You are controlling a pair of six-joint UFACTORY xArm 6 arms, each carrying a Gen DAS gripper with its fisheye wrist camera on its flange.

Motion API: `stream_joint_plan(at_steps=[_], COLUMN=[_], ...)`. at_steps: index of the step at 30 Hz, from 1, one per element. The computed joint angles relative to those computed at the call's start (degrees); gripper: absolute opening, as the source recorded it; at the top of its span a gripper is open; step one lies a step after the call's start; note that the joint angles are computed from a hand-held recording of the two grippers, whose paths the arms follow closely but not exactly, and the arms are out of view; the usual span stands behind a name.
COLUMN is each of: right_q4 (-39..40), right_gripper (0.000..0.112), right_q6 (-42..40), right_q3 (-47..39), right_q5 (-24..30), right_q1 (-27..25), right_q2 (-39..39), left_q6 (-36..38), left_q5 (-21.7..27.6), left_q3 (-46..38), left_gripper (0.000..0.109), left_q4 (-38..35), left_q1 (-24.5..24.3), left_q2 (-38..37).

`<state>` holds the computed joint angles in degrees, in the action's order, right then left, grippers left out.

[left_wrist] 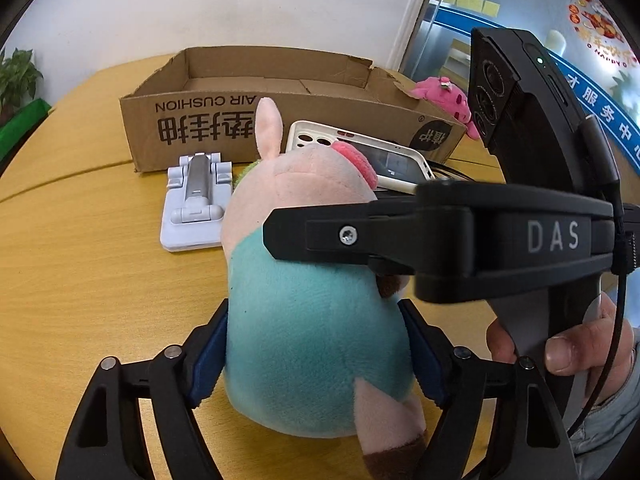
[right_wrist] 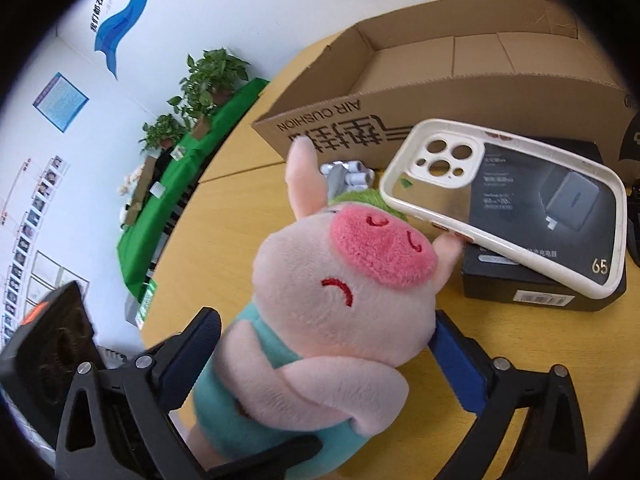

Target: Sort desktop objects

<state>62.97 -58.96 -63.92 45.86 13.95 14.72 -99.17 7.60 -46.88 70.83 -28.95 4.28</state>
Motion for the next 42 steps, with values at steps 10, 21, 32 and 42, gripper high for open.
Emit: stream_joint_plan(at_steps=[10, 21, 32, 42], right_q4=[2.67, 4.96, 0.96, -8.26], right_gripper=[0.085, 0.081, 0.08, 0.079], right_q6=[-4.01, -6.33, -5.03, 3.63], right_q3=[4.27, 0.54, -11.2, -33.23], right_q5=[-4.87, -10.95, -13.38, -7.68], right_q1=[0.98, 1.67, 2.2, 2.09], right_q2=[-5.85, -10.18, -6.6, 4.24], left_q6=[4.08, 9.42, 17.54, 45.65], left_q5=[-1.52, 0.05, -1.84, -0.41], left_q3=[0.14, -7.39, -16.61, -28.89], left_gripper=[0.074, 0.075, 0.075, 0.075], left_q4=[-4.62, -3.27, -6.34, -31.48], left_q1=[0.49, 2.09, 6.97, 10.59], left_q2=[-3.32, -4.57, -1.83, 3.46])
